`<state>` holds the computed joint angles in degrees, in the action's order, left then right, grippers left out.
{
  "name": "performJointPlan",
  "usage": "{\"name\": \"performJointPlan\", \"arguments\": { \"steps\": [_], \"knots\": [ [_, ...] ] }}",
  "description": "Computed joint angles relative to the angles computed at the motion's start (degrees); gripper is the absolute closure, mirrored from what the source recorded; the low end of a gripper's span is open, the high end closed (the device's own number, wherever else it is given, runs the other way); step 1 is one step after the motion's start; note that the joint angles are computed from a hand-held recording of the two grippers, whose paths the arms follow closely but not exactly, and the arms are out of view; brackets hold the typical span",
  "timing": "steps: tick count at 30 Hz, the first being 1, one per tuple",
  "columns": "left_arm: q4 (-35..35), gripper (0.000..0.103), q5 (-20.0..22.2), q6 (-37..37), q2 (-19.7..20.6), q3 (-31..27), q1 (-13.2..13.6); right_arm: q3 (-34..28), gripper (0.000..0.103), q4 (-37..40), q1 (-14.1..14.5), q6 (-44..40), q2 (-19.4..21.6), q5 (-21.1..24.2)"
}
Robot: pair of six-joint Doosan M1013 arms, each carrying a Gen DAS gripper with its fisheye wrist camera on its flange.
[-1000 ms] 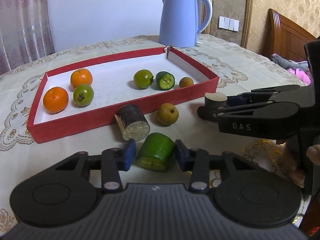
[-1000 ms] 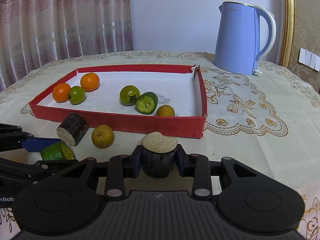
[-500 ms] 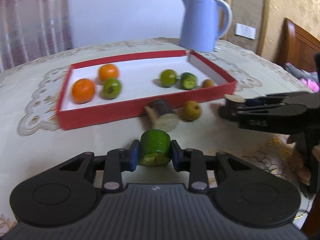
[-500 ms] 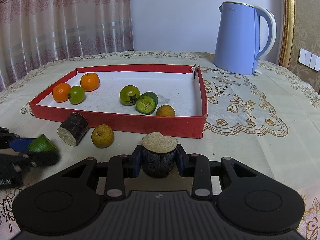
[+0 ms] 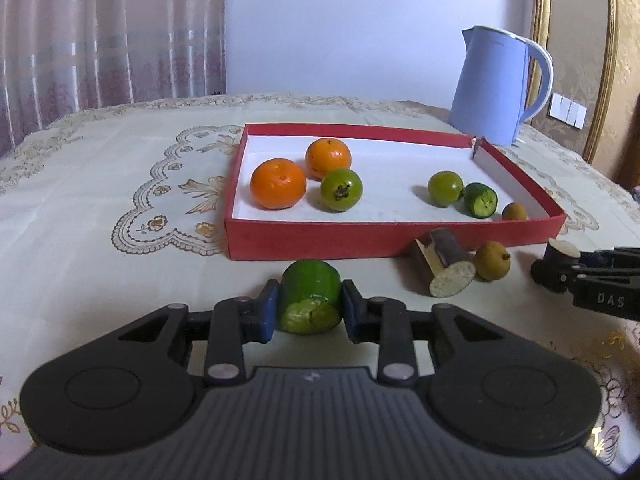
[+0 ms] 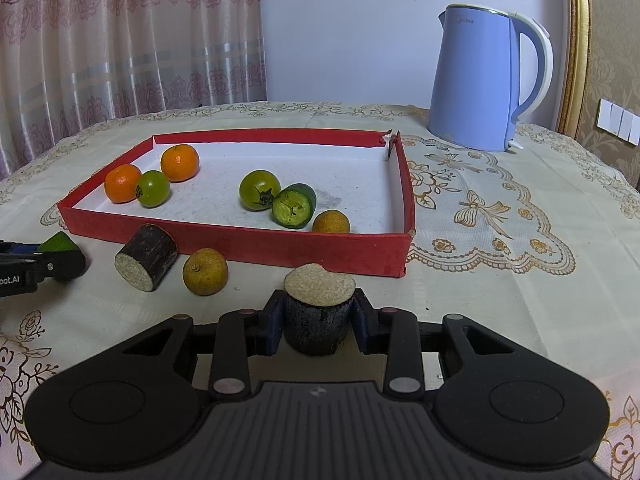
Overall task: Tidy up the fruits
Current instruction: 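Carry the eggplant chunk into the red tray and open the right gripper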
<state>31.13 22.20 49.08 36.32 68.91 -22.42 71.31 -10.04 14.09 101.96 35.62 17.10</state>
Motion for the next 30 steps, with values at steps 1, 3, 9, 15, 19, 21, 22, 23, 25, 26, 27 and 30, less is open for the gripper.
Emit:
{"name": "performJointPlan", "arguments": {
  "steps": [1, 3, 9, 15, 19, 21, 22, 23, 25, 26, 27, 30],
  "knots": [
    [0.5, 0.074, 0.1, -0.2, 0.1, -0.1, -0.1, 0.0, 0.069, 0.0, 0.0, 0.0, 0.0, 0.0],
    [0.2, 0.074, 0.1, 0.0, 0.1, -0.1, 0.0, 0.0, 0.069, -0.4, 0.0, 0.3, 0.0, 0.0],
    [0.1, 0.074, 1.5, -0.4, 1.2, -2.0, 0.2, 0.0, 0.069, -0.8, 0.1, 0.5, 0.0, 0.0],
    [1.2, 0.074, 1.8, -1.1, 1.4, -2.3, 0.1, 0.1, 0.069, -0.7, 0.1, 0.6, 0.0, 0.0],
    [1.2, 0.074, 2.0, -1.0, 1.5, -2.4, 0.1, 0.1, 0.07, -1.4, 0.1, 1.1, 0.0, -0.1],
    [1.0, 0.074, 1.9, -0.9, 1.5, -2.4, 0.1, 0.1, 0.07, -1.3, 0.1, 1.0, 0.0, 0.0],
    [1.0, 0.074, 1.9, -0.9, 1.5, -2.4, 0.1, 0.1, 0.07, -1.6, 0.1, 1.2, 0.0, 0.0],
    [0.9, 0.074, 1.8, -0.9, 1.5, -2.4, 0.2, 0.1, 0.07, -2.9, 0.2, 2.0, -0.1, 0.0],
    [0.6, 0.074, 1.6, -0.9, 1.4, -2.3, 0.2, 0.4, 0.07, -6.3, 0.3, 4.9, -0.2, -0.1],
    [0.3, 0.074, 1.4, -0.8, 1.4, -2.2, 0.3, 0.7, 0.07, -7.3, 0.4, 5.8, -0.4, -0.1],
    [0.2, 0.074, 1.3, -0.8, 1.4, -2.2, 0.3, 1.1, 0.07, -8.2, 0.4, 6.6, -0.7, -0.2],
    [0.0, 0.074, 1.3, -0.7, 1.4, -2.2, 0.3, 1.8, 0.07, -11.2, 0.5, 9.2, -1.3, -0.3]
  ]
}}
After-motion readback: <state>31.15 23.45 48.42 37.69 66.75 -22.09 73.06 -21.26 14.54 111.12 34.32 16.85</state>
